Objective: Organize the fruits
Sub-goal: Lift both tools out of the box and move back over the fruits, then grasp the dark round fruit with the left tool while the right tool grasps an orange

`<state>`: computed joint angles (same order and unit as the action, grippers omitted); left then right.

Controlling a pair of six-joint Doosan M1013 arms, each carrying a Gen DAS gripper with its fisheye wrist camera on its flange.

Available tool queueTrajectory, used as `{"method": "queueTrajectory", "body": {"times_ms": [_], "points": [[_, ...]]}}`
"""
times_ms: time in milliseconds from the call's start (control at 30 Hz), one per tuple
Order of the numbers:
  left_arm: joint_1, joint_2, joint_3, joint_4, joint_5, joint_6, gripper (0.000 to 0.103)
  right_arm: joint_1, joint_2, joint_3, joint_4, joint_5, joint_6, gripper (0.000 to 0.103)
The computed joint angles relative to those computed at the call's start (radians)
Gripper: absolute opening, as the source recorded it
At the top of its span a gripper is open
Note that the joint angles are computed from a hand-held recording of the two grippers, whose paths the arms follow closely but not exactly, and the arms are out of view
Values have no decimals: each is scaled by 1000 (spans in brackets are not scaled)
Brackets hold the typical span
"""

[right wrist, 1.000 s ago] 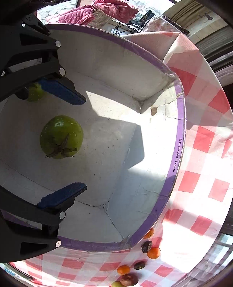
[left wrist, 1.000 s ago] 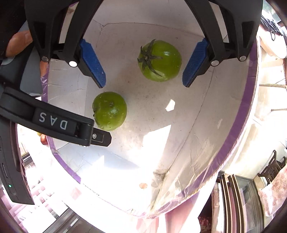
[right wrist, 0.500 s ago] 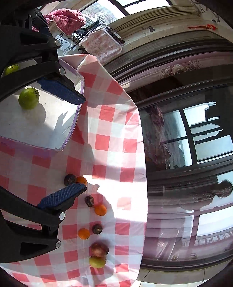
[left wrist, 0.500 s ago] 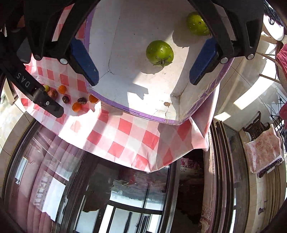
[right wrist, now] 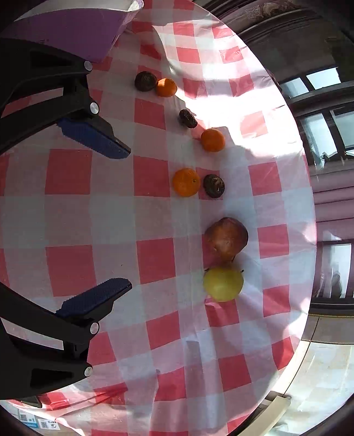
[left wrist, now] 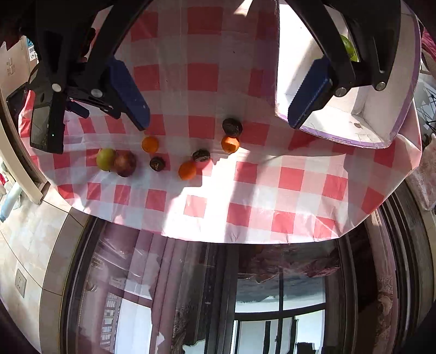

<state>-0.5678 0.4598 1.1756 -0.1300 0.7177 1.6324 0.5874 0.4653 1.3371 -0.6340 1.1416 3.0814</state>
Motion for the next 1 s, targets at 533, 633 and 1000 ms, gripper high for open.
{"method": "queueTrajectory", "body": {"times_ms": [533, 633, 1000], "points": [[-117, 168, -84, 231, 276, -73, 101, -110, -19, 127, 110, -182, -174, 86], [-121, 192, -108, 296, 297, -142, 101, -114, 7, 89, 140, -257, -294, 85], [-90, 273, -218, 310, 322, -245, 79, -122, 121, -82, 114, -250, -524, 58]]}}
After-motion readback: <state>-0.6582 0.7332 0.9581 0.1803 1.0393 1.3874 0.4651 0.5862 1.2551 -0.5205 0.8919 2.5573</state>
